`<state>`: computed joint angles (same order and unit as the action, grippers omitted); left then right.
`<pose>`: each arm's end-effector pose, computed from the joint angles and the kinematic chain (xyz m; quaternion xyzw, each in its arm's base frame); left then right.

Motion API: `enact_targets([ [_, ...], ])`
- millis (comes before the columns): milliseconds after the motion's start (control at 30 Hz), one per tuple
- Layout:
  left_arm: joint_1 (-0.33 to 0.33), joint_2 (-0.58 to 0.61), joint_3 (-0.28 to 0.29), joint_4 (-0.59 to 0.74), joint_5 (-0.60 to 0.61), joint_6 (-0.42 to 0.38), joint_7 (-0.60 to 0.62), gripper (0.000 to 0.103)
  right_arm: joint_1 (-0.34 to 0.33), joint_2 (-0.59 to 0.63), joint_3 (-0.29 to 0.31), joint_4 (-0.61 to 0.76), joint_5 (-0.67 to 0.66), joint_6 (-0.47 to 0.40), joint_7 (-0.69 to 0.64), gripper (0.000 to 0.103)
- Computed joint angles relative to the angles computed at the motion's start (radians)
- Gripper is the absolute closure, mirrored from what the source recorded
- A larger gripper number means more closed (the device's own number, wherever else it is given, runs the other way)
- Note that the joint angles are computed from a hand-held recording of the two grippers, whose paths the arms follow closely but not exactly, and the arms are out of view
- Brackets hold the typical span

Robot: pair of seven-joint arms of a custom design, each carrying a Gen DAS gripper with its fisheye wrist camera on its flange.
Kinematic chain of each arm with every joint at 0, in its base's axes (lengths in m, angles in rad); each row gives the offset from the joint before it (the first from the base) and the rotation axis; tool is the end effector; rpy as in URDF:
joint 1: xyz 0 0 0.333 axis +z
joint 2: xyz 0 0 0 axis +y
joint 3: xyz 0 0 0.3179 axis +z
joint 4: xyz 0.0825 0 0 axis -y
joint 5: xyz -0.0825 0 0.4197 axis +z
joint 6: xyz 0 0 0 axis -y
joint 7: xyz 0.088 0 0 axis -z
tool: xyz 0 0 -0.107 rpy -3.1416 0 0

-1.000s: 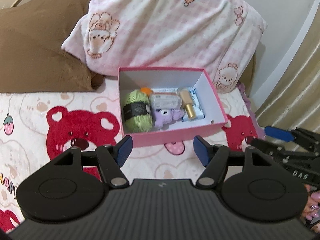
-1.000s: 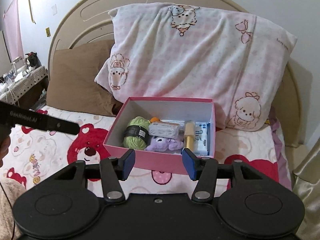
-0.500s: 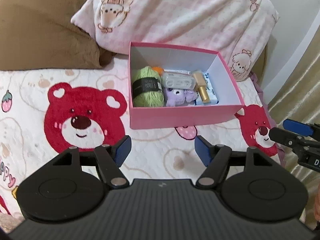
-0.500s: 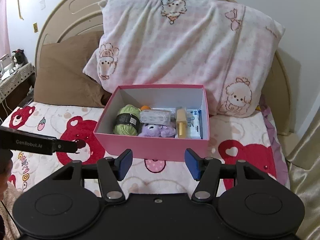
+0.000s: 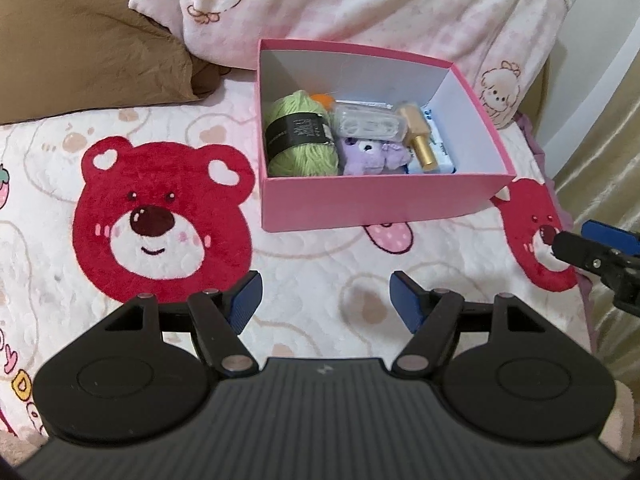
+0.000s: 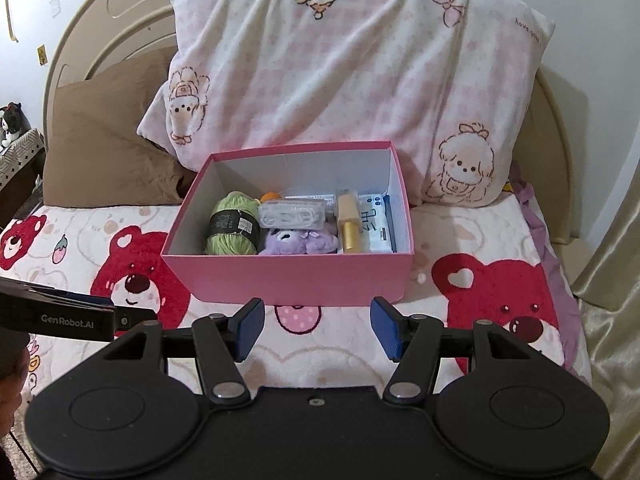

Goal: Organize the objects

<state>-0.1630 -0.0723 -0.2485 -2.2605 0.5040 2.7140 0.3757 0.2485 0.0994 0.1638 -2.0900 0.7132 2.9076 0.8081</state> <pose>0.5212 -0.2477 0.4267 -0.7881 0.5377 -0.2518 0.1625 0.5952 0.2146 0.4304 -0.8008 0.4588 -0.1526 0.3535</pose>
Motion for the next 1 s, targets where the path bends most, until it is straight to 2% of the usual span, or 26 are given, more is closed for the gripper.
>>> enact_targets([
  [133,-0.002,-0.008,-0.001,-0.002,-0.002,0.0,0.013,0.033,0.004,-0.003,-0.001,-0.01,-0.024,0.011,0.021,0.035],
  [233,0.002,-0.022,-0.012,-0.001,0.037,-0.018,-0.014,0.027,0.005,-0.008,-0.001,-0.018,-0.034,0.019,0.027,0.024],
  [333,0.004,-0.036,-0.021,-0.002,0.058,-0.029,-0.026,0.024,0.014,-0.013,-0.01,-0.033,-0.088,0.043,0.074,0.017],
  [533,0.009,-0.058,-0.039,-0.002,0.104,-0.059,-0.059,0.013,0.014,-0.023,-0.017,-0.05,-0.164,0.057,0.154,0.01],
  [633,0.009,-0.063,-0.041,-0.008,0.105,-0.054,-0.057,0.006,0.017,-0.028,-0.02,-0.06,-0.2,0.064,0.185,0.009],
  [733,0.003,-0.058,-0.043,0.004,0.081,-0.086,-0.033,0.001,0.019,-0.033,-0.025,-0.066,-0.236,0.059,0.223,0.009],
  [833,-0.009,-0.048,-0.044,0.026,0.059,-0.149,-0.012,0.001,0.02,-0.039,-0.027,-0.07,-0.246,0.052,0.242,0.009],
  [1000,-0.017,-0.056,-0.039,0.025,0.043,-0.172,-0.014,0.001,0.026,-0.048,-0.038,-0.077,-0.292,0.045,0.283,0.009],
])
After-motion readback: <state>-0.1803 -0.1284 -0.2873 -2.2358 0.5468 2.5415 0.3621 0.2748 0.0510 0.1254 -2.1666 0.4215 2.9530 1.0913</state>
